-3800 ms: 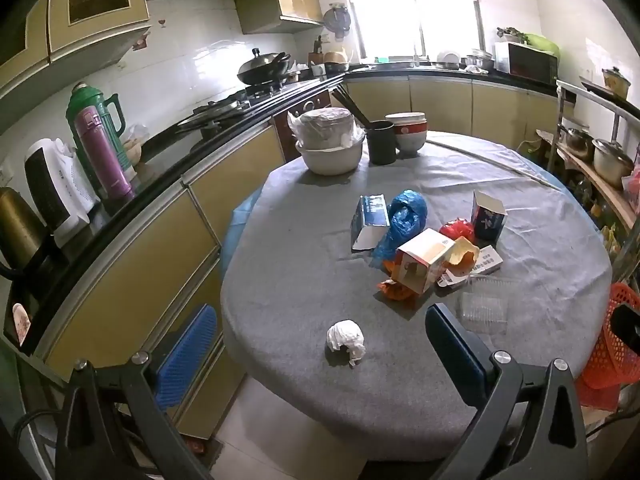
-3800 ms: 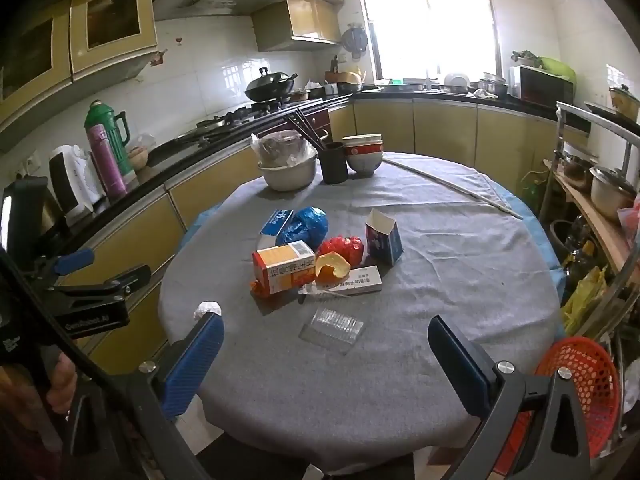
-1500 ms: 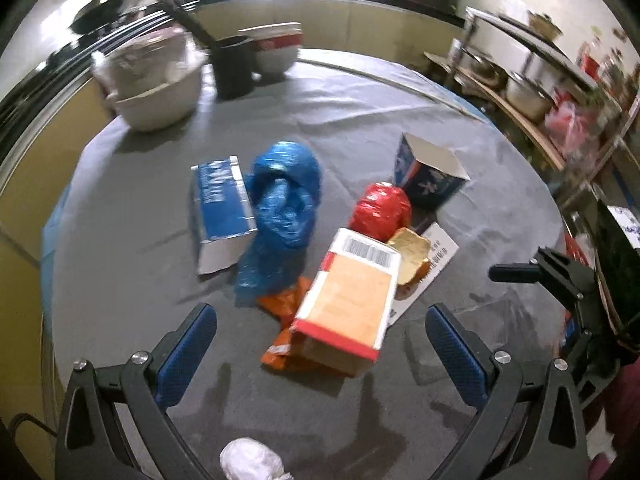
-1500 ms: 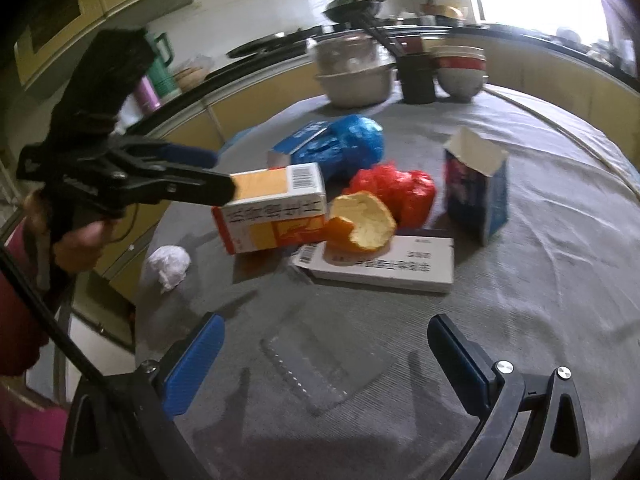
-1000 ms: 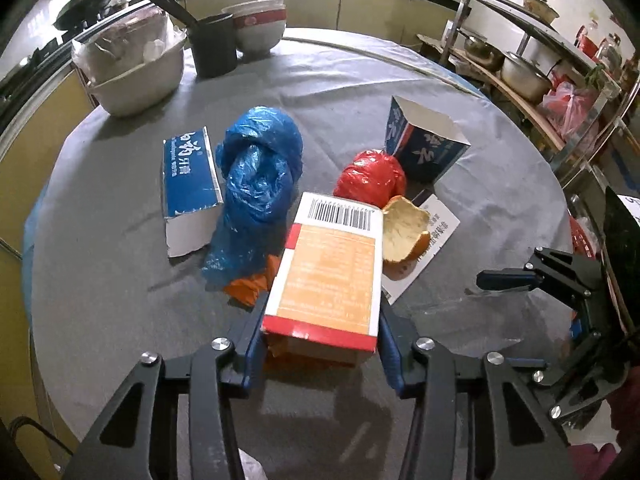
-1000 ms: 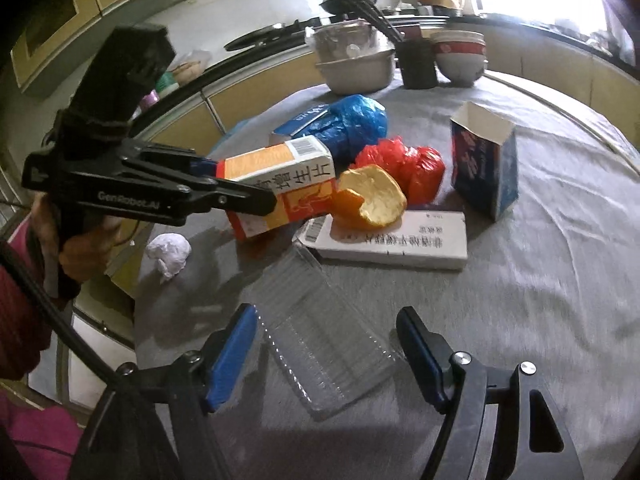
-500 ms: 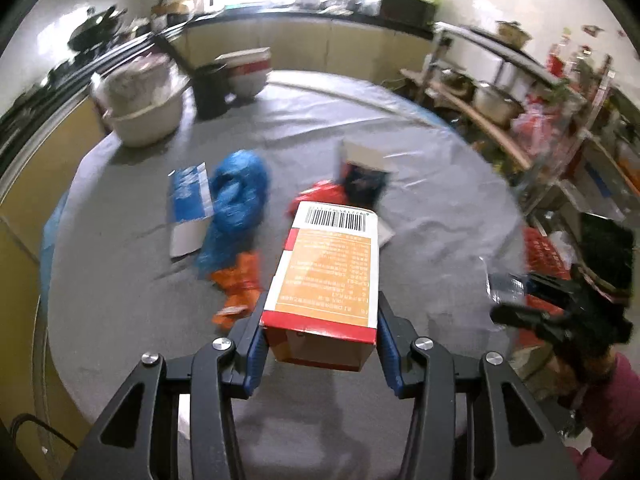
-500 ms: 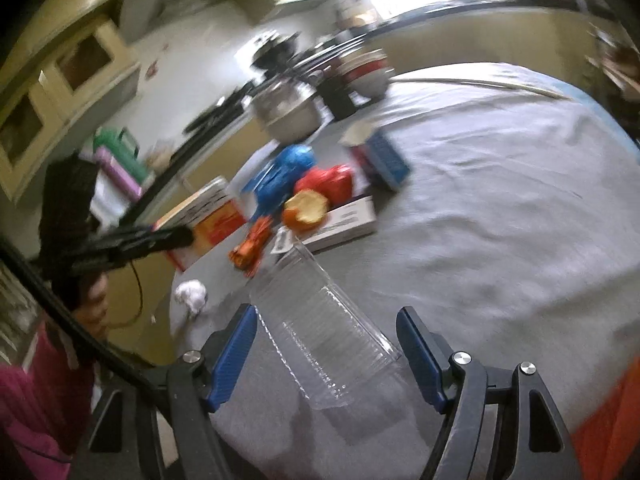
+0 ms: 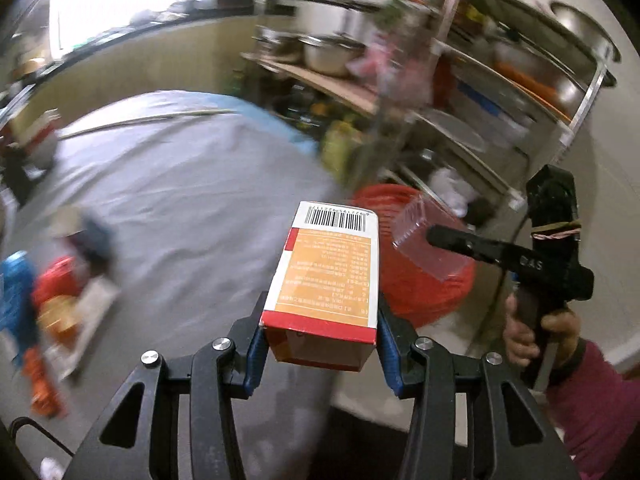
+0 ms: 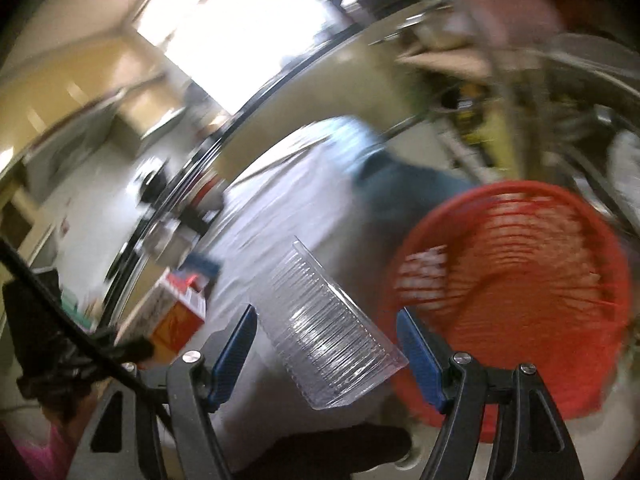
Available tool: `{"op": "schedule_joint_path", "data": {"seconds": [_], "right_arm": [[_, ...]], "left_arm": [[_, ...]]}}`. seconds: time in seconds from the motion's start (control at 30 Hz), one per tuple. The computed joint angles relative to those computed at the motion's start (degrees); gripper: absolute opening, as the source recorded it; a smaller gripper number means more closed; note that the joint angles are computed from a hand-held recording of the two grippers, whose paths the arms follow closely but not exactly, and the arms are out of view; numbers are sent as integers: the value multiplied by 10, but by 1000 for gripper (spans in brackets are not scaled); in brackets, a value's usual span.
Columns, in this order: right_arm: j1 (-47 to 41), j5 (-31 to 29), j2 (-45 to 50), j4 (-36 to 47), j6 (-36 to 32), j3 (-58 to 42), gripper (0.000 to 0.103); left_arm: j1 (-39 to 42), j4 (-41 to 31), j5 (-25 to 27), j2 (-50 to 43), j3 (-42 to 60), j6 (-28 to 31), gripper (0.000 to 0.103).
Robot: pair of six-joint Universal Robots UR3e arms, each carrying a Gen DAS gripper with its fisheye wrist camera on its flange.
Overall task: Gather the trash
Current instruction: 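Carry the carton and tray to the red basket and open both grippers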
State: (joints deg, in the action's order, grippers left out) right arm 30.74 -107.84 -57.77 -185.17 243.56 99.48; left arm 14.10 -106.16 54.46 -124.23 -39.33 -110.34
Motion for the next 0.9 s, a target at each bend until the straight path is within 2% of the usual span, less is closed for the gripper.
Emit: {"op": "schedule_joint_path", "data": {"seconds": [0.17,0.23,0.37,0.43,0.47,0.7,0.8,0.9], "right_arm": [[-22,-30,-61,-88,70,159,77],[-29,-34,-71,-118,91,206,77],[-48,-20,-79,-160,116,257,78],[-47,-23,-75,-190,131,277,78],[-48,-27,-72,-200,134,282,80],[-27,-69,-88,-177,139,280,82],[-11,-83,-83,-148,111,228,82],[-2,-69,-71,-97,67,149,82]], "left_arm": [[-90,33,17,-16,-15,-54,50],[-123,65,25,-15,-40,-78,50],[-179,95,47,-47,-24,-114,51],[-194,94,52,-60,-11,-126,61],[-199,83,58,-69,6,-125,70],[-157,128,57,-7,-77,-105,70],[-111,184,61,50,-158,-90,70],[-38,195,52,99,-212,-55,70]]}}
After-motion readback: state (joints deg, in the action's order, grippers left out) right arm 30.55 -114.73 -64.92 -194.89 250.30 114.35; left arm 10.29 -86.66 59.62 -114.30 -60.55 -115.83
